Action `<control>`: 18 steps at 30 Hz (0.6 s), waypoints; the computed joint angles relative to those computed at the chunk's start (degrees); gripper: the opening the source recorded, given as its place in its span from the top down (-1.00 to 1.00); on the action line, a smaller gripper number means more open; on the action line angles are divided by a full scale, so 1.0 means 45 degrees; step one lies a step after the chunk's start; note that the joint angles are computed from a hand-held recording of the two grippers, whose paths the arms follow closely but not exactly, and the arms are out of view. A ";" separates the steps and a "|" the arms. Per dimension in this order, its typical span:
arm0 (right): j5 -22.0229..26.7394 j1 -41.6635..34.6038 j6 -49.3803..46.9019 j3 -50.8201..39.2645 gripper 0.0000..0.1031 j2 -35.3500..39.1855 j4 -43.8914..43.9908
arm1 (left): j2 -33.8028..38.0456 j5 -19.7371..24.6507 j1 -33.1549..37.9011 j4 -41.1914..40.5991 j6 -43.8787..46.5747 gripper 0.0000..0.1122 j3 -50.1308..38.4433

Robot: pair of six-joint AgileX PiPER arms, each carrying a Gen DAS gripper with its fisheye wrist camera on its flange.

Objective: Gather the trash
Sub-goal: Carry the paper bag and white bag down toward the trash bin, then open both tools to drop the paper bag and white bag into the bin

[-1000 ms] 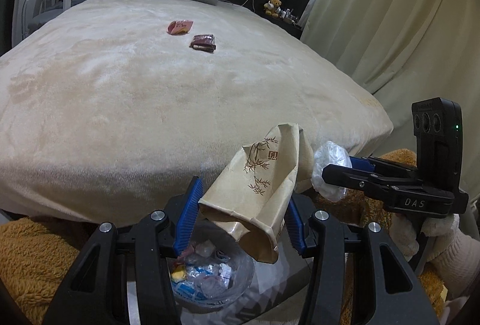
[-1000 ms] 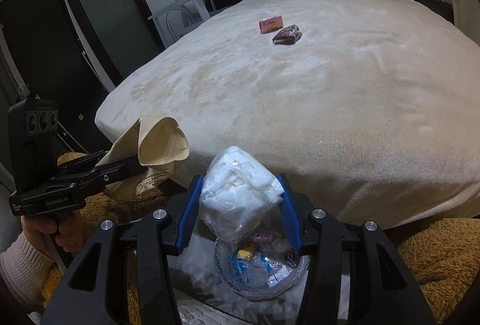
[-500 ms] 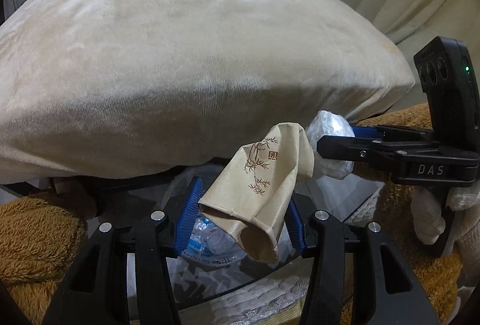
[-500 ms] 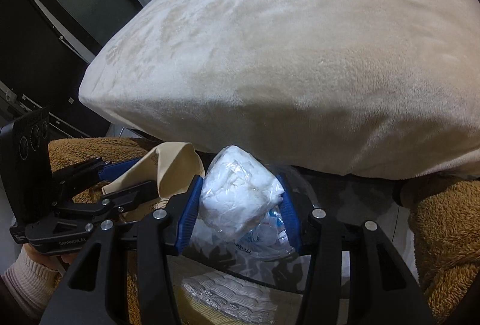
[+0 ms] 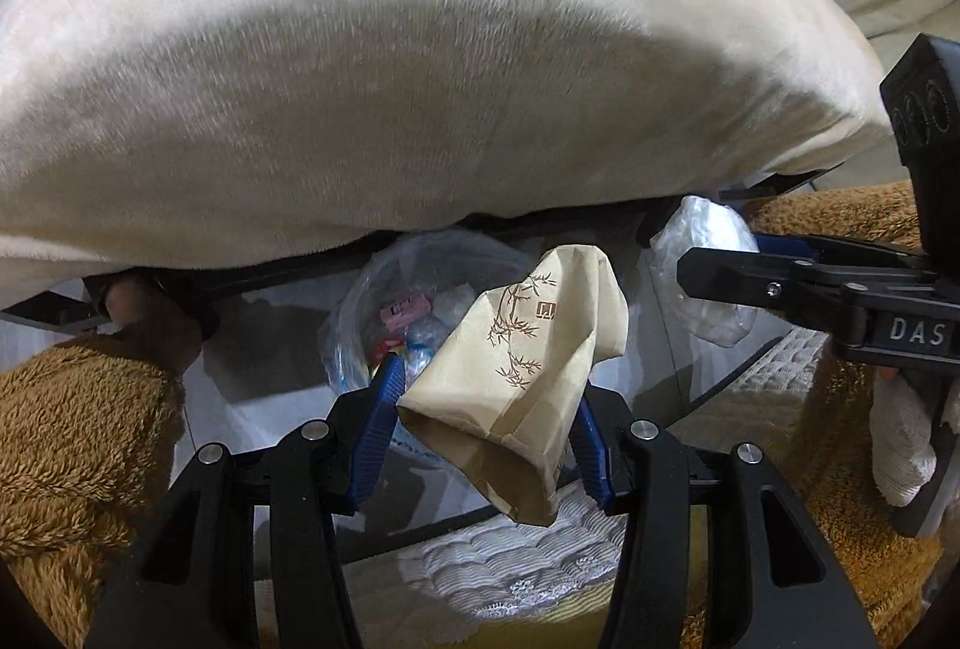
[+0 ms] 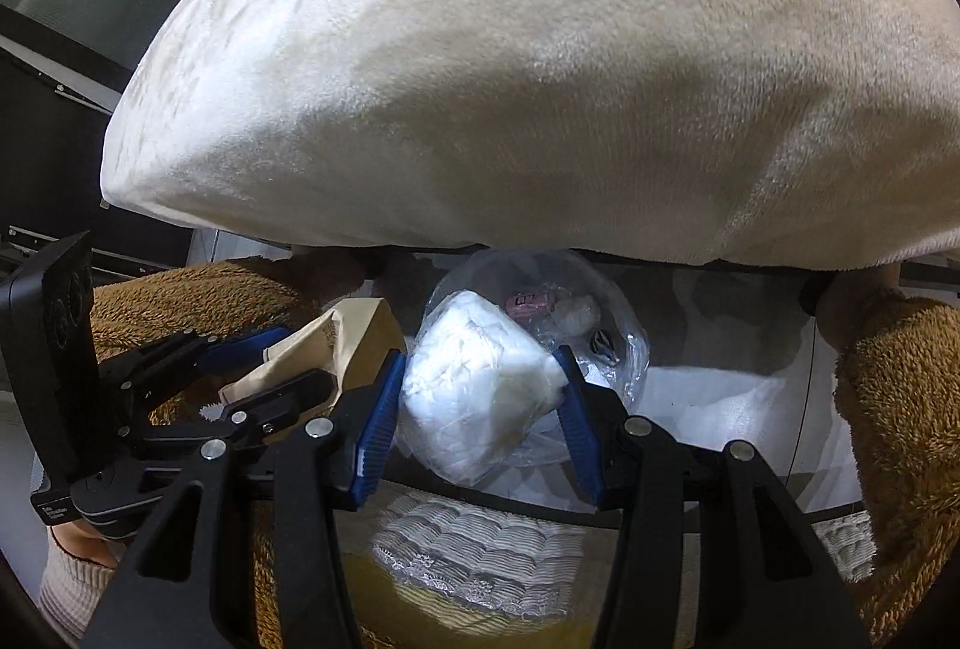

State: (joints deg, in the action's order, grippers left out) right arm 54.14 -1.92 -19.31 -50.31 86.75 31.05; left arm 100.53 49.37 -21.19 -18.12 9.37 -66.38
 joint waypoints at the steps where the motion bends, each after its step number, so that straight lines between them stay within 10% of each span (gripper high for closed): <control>1: -0.0034 0.0128 0.0141 -0.0007 0.03 0.0104 -0.0073 | 0.0195 0.0084 -0.0094 0.0116 -0.0151 0.10 -0.0106; 18: -0.0205 0.0434 0.0767 0.0139 0.02 0.0845 -0.0573 | 0.1132 0.0665 -0.0114 0.0855 -0.0903 -0.02 -0.0506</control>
State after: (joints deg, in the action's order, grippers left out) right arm 53.22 0.03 -15.86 -49.68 90.56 28.47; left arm 105.62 52.36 -21.70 -14.27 5.30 -68.66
